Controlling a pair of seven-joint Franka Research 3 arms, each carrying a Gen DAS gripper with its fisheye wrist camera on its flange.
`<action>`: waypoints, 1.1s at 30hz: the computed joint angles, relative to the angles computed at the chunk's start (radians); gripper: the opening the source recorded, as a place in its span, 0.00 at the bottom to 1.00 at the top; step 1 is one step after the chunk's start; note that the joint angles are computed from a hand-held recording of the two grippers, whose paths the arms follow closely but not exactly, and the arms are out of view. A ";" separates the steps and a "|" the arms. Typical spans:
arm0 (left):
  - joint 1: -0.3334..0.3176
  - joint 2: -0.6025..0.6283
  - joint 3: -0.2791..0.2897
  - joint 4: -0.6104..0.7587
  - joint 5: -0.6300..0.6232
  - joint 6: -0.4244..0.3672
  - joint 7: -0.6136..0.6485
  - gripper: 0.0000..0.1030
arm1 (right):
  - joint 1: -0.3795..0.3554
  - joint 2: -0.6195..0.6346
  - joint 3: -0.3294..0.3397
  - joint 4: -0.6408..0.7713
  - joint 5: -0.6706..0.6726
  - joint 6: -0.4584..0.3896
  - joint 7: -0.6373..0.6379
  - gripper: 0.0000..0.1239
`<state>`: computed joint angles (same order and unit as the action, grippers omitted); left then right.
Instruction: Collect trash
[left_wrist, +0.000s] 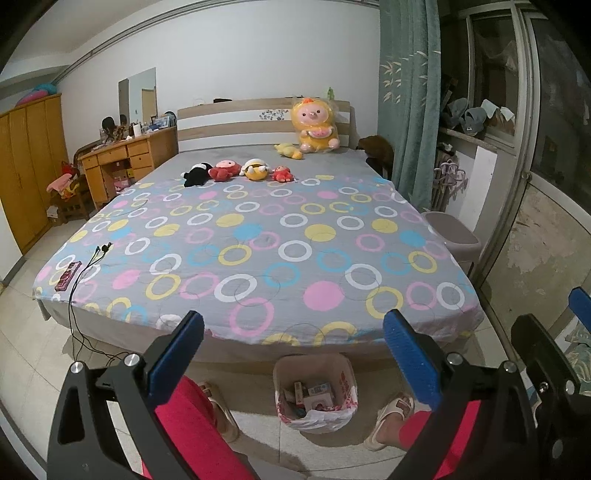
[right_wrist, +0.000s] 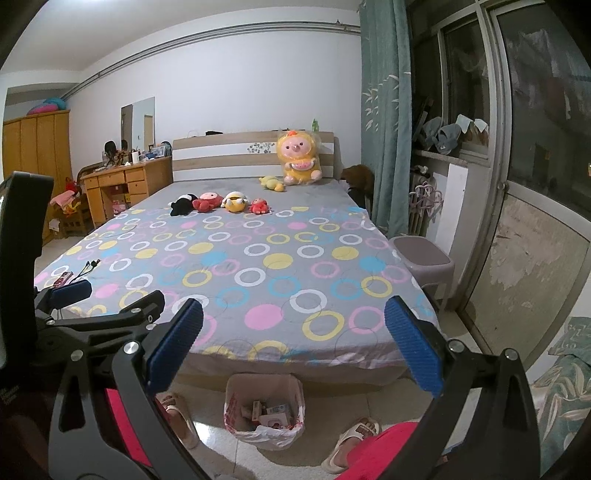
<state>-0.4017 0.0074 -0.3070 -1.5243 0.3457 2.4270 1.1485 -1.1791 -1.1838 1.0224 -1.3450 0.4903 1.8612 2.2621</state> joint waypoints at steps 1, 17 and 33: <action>0.000 0.000 0.000 0.000 0.005 -0.001 -0.005 0.92 | -0.001 0.000 0.000 0.001 0.000 -0.001 0.000 0.78; -0.002 -0.004 -0.001 -0.003 0.005 -0.010 -0.008 0.92 | -0.015 -0.007 -0.007 0.021 0.007 -0.016 -0.001 0.78; -0.002 -0.008 -0.003 -0.006 0.018 -0.015 -0.019 0.92 | -0.005 -0.010 -0.008 0.001 0.007 -0.004 -0.004 0.78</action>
